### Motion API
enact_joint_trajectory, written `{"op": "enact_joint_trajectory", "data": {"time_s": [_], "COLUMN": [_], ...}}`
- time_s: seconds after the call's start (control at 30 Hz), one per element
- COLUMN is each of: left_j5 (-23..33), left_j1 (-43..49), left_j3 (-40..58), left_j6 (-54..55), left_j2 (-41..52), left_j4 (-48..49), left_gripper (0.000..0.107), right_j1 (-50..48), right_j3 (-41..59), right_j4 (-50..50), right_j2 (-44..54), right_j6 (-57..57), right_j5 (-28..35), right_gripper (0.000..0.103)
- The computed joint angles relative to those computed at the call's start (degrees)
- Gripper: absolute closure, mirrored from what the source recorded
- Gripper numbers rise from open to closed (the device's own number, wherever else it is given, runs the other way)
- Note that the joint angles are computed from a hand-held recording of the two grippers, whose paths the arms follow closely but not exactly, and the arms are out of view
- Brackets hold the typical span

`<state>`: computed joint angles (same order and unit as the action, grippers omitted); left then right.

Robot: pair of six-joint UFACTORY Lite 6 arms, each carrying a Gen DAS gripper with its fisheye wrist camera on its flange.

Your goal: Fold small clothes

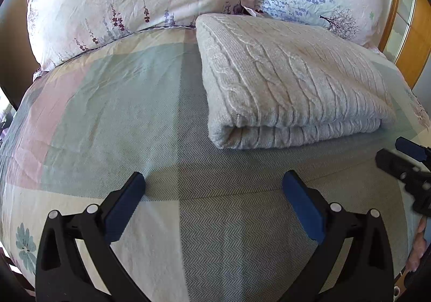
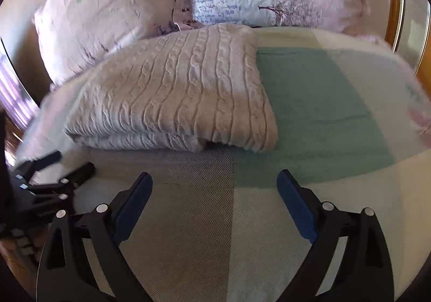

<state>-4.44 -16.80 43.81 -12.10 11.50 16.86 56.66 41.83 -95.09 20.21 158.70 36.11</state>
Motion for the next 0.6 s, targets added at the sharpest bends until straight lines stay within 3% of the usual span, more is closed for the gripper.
{"op": "enact_joint_trajectory", "data": {"time_s": [0.13,0.6], "left_j5": [-0.1,-0.1], "left_j1": [0.0,0.1], "left_j3": [0.0,0.0], "left_j6": [0.0,-2.1], "left_j2": [0.0,0.1], "left_j4": [0.1,2.2], "left_gripper": [0.006,0.006], "right_j1": [1.0,1.3], "right_j3": [7.7,6.0], "right_j4": [13.2,13.3], "right_j2": [5.4,4.2], "right_j6": [-15.6,-15.3], "right_j5": [1.2,0.9], "right_gripper": [0.001,0.001]}}
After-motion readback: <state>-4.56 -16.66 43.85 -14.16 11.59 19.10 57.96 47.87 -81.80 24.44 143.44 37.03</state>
